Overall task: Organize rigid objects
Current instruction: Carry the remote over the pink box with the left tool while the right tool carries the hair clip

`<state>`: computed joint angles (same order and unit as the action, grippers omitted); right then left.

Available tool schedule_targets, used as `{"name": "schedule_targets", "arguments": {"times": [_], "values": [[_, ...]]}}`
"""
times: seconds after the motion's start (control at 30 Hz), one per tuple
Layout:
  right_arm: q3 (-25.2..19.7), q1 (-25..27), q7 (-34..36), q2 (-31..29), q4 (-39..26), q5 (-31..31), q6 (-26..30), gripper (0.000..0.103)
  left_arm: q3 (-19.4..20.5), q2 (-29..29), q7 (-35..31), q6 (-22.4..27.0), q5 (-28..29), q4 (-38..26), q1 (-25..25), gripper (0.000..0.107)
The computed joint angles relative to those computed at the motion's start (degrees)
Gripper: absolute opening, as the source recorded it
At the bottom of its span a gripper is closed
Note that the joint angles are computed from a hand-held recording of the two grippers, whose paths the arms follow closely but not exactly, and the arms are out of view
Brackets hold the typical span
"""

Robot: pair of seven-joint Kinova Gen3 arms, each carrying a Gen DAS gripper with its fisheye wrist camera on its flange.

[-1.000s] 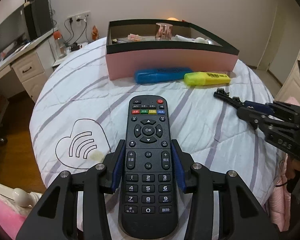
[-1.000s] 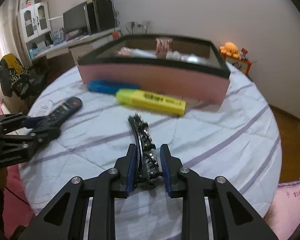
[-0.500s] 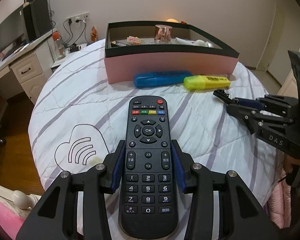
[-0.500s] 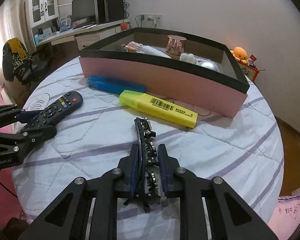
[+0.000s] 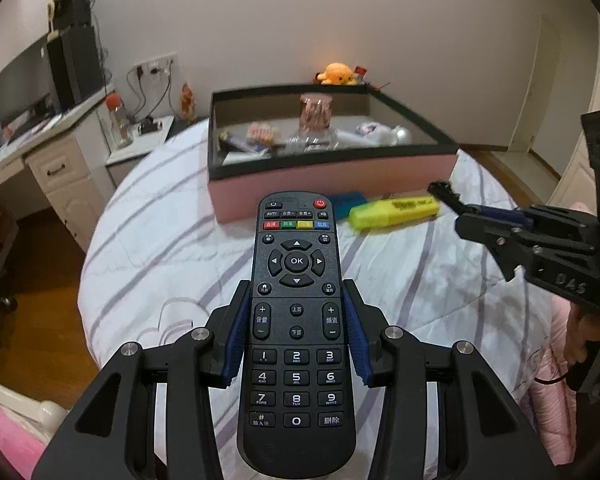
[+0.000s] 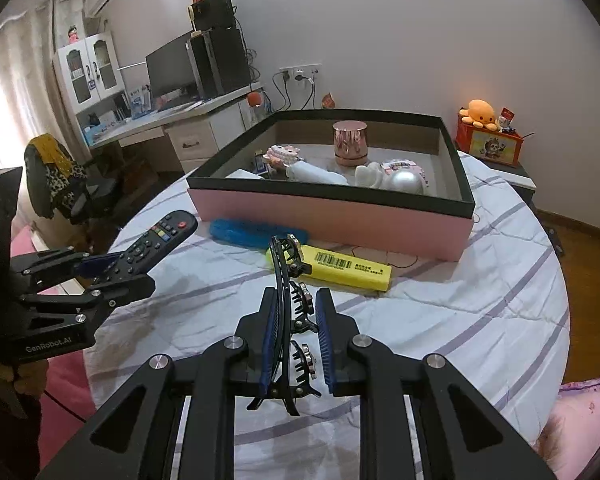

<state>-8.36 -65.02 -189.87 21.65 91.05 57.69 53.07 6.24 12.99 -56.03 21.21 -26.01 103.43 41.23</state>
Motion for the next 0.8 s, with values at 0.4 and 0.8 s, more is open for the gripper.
{"name": "schedule_targets", "arguments": {"times": [0.4,0.8], "values": [[0.44,0.36,2.39,-0.69,-2.26,1.34,2.9,0.019,0.33,-1.12,-0.5,0.61,-3.42,-4.64,0.83,0.044],[1.11,5.23,11.45,-1.66,-6.85,1.59,4.87,0.019,3.29,5.4,-14.55,4.78,4.54,-18.92,-4.44,0.044]]}}
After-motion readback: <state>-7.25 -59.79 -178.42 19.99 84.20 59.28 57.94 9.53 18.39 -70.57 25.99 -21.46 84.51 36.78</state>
